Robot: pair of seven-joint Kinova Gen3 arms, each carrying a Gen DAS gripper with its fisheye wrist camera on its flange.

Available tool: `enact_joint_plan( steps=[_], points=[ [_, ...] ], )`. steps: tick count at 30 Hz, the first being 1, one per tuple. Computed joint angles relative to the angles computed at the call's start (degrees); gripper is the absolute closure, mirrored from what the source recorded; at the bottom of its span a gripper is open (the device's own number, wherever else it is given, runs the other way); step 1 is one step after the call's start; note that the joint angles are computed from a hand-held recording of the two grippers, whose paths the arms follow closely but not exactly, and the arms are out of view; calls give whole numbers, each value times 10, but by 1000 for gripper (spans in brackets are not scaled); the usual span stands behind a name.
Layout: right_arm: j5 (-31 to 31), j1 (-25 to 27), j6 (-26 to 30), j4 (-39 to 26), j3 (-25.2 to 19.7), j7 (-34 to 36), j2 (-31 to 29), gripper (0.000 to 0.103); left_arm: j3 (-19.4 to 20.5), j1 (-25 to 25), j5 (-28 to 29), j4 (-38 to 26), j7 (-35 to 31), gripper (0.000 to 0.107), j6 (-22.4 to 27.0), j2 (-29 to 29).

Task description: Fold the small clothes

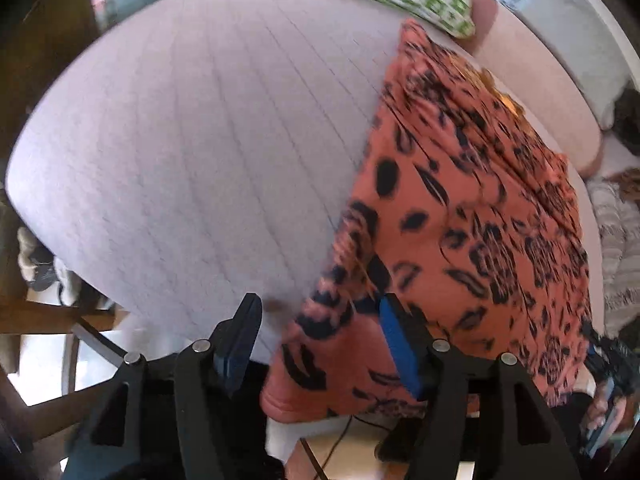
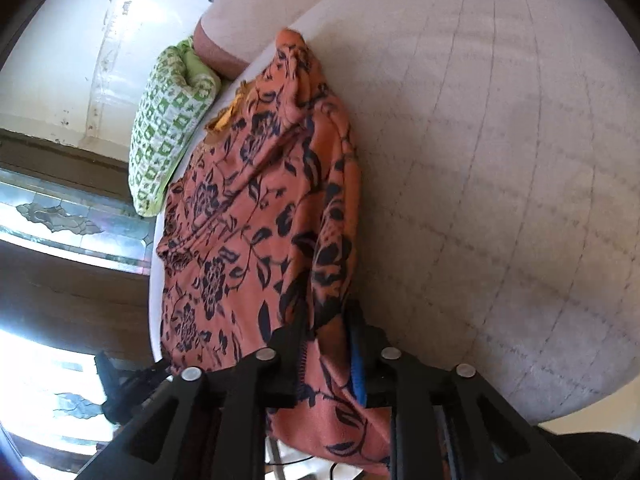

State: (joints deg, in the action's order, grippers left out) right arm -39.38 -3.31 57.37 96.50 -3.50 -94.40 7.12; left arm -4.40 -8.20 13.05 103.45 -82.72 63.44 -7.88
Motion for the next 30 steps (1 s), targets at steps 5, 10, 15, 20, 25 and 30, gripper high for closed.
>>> enact_joint_plan(
  steps=[5,10,15,20,25,30],
  points=[
    [-24,-39,26,1,33,25,7,45,-1,-3,3,26,-34,68,-13,-15],
    [42,-172,38,-26,110,32,3,88,-63,-17,93,36,-104,100,1,-9],
    [-34,-146,13,-7,97,97,-13,91,-61,-35,143,28,-161,101,17,-8],
    [-151,-13,-15,6,9,163,-32,92,-87,-61,226,-2,-218,101,58,9],
    [-267,115,-42,-8,-75,234,0,92,-79,-90,290,-74,-231,101,76,47],
    [-276,72,-81,-59,-19,210,35,92,-36,-96,270,-176,-193,101,63,110]
  ],
)
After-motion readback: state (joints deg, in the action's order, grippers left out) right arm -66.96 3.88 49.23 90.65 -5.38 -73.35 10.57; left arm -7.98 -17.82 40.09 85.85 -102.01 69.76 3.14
